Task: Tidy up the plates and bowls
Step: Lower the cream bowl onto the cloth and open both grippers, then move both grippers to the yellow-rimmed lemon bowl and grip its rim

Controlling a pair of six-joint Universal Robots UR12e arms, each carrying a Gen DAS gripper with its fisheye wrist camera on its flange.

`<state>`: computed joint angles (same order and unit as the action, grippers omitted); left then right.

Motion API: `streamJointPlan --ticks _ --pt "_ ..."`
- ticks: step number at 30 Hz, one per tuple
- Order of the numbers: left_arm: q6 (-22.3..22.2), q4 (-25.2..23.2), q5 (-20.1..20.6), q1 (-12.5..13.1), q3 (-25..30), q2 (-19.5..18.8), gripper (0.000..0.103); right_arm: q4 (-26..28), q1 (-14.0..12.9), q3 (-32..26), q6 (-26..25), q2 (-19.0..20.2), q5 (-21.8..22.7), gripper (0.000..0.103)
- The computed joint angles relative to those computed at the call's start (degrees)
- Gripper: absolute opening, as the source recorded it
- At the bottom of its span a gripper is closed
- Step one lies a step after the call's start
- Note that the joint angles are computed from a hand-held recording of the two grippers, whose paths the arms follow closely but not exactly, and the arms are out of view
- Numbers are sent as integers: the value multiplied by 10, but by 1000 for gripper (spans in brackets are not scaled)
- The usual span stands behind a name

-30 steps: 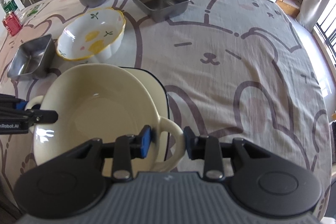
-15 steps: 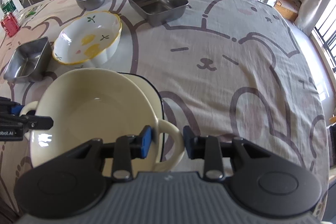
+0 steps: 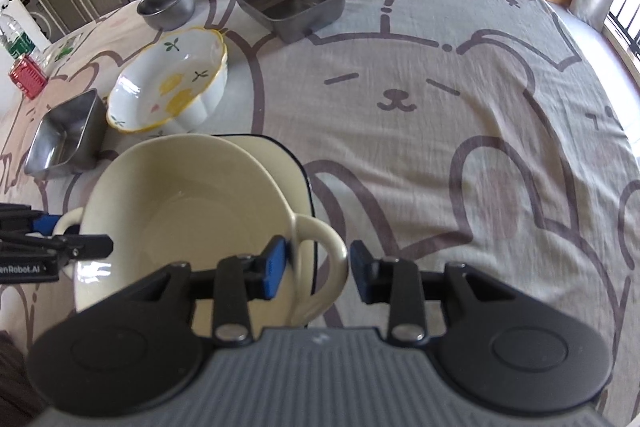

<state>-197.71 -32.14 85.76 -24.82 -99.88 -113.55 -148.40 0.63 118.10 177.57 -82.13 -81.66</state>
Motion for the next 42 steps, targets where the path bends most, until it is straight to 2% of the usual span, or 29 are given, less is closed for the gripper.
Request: streamJointPlan --ticks 2,6,9,11,14,16,18,23,28,31,33,36,38,41,42 --pt "4 -4 1 0 0 1 66 -6 2 2 -3 0 -6 45" --pt "13 0 5 -2 -2 2 77 1 4 2 -13 -2 -11 53" --pt "14 9 6 -3 -5 5 85 -1 3 5 -18 -6 -8 64" --pt "16 17 5 -4 -7 7 97 -10 1 11 -22 -11 2 68" --pt "15 35 4 -2 -12 13 102 -41 0 21 -11 -20 0 80" --pt "10 53 1 0 -15 18 103 -77 -1 31 4 -27 -1 98" --pt "15 76 7 1 -18 21 103 -118 -3 39 19 -32 3 103" --pt "11 132 46 3 -19 22 103 -181 -5 39 58 -25 32 103" --pt "-8 201 76 10 -10 9 103 -226 15 9 96 7 7 103" --pt "-24 218 77 17 6 -4 100 -217 27 -17 118 27 -17 103" --pt "-28 213 70 22 19 -13 94 -198 31 -35 142 40 -23 103" --pt "-27 187 65 28 40 -29 83 -186 30 -55 187 60 -6 97" --pt "-22 162 62 33 54 -39 71 -174 30 -68 207 71 6 91" --pt "-5 124 63 37 72 -54 57 -160 28 -86 214 91 38 76" --pt "4 111 62 38 78 -59 56 -152 29 -91 214 96 47 70"
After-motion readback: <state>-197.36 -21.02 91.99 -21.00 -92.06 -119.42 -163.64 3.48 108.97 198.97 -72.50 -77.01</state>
